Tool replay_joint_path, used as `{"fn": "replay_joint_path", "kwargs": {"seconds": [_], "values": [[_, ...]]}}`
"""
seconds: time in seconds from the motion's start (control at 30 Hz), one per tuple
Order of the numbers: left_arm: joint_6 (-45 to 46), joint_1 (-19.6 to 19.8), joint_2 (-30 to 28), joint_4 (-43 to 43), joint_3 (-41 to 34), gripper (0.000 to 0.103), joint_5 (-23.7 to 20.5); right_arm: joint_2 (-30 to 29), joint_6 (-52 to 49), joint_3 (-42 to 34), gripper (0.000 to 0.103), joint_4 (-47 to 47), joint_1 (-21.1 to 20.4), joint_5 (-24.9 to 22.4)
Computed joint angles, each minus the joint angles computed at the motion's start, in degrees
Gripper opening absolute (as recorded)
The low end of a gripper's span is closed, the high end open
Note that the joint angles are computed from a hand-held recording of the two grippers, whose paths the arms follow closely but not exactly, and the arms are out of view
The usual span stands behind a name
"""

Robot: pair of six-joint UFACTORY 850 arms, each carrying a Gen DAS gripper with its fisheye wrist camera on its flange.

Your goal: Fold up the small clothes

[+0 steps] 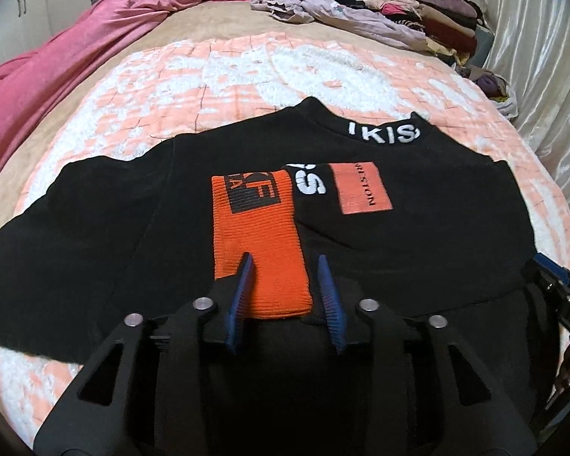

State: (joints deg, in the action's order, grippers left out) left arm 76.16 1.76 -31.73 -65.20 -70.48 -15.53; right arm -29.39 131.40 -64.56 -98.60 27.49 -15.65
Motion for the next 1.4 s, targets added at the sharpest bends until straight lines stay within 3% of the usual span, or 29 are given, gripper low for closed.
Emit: {"fn": "replay_joint_path", "kwargs": {"seconds": [0.07, 0.2, 0.27, 0.37, 0.6, 0.73, 0.83, 1.03, 1.17, 1.3, 1.4], "values": [[2.1, 0.2, 0.7, -2.0, 0.6, 0.041, -0.3, 0.9, 1.4, 0.8, 0.047, -1.1, 0.4, -0.3], [6.2, 0.7, 1.9, -6.1, 1.7, 0.052, 0.3, 2.4, 3.1, 1.9, 0.049, -2.4, 1.3, -0.7], [7.2, 1.2, 2.5, -7.5, 2.1, 0.058, 0.0, 2.9, 3.1, 2.3, 0.056, -2.3, 1.7, -1.2], [9.0, 2.0, 3.6, -10.0, 2.9, 0.076, 0.0, 4.1, 5.1, 3.0, 0.057, -4.2, 2.4, -1.7], [23.1, 4.7, 7.2, -24.9, 6.0, 0.092, 0.4, 5.7, 6.2, 2.5, 0.058, -6.5, 3.9, -1.9], [33.1, 7.0, 9.3, -36.0, 7.9, 0.093, -0.2, 5.8, 4.5, 1.0, 0.058, -6.0, 4.9, -2.0], [38.3, 9.3, 10.5, -42.6, 9.0, 0.093, -1.0, 5.8, 5.5, 0.1, 0.084, -6.8, 5.8, -3.2], [54.1, 12.5, 11.5, -59.5, 10.3, 0.093, 0.8, 4.4, 2.9, -3.1, 0.084, -6.3, 7.0, -2.9], [53.6, 14.0, 10.5, -60.7, 9.3, 0.093, 2.2, 2.5, -1.0, -6.4, 0.084, -3.7, 7.5, -2.7], [46.6, 15.9, 10.1, -55.1, 8.8, 0.093, 1.3, 0.5, -3.5, -9.5, 0.084, -2.5, 7.9, -2.0], [48.5, 16.6, 9.8, -58.0, 8.5, 0.093, 1.5, -1.5, -7.4, -12.6, 0.084, 0.3, 8.4, -1.3]]}}
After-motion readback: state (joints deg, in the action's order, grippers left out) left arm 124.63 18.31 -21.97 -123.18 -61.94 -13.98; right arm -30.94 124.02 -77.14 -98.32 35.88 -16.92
